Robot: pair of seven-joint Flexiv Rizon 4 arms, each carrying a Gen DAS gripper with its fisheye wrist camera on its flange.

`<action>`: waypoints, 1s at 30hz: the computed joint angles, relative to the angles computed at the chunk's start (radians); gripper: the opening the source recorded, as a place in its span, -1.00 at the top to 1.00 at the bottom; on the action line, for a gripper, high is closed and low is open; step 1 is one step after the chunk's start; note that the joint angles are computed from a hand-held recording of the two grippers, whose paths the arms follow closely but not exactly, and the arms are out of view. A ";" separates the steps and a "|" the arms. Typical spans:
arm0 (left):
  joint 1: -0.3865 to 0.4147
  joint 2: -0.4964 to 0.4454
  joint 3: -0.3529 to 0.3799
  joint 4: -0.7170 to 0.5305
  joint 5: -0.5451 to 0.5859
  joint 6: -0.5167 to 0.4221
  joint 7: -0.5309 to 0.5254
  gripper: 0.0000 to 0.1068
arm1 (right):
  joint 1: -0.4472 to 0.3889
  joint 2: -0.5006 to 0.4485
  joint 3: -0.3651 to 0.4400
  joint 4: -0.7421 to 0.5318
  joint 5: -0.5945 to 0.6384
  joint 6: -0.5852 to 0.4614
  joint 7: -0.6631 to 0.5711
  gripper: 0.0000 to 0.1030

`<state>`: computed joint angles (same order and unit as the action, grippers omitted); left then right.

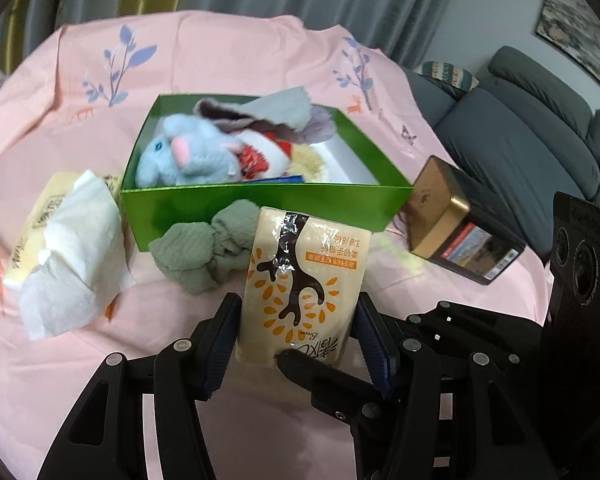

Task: Organize soft objects
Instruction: 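Lift the juice carton with both tools and carry it over the green box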

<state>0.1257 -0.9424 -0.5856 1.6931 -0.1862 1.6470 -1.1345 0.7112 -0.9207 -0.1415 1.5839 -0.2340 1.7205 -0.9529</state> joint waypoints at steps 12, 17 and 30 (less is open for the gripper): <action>-0.063 0.105 0.057 0.083 0.045 0.077 -0.077 -0.08 | 0.088 0.082 -0.076 0.142 0.126 0.147 -0.061 0.28; -0.103 0.135 0.096 0.092 0.061 0.089 -0.112 -0.08 | 0.098 0.104 -0.074 0.177 0.180 0.183 -0.110 0.28; -0.245 0.177 0.227 0.049 0.050 0.057 -0.137 -0.08 | 0.046 0.135 -0.007 0.218 0.264 0.259 -0.206 0.28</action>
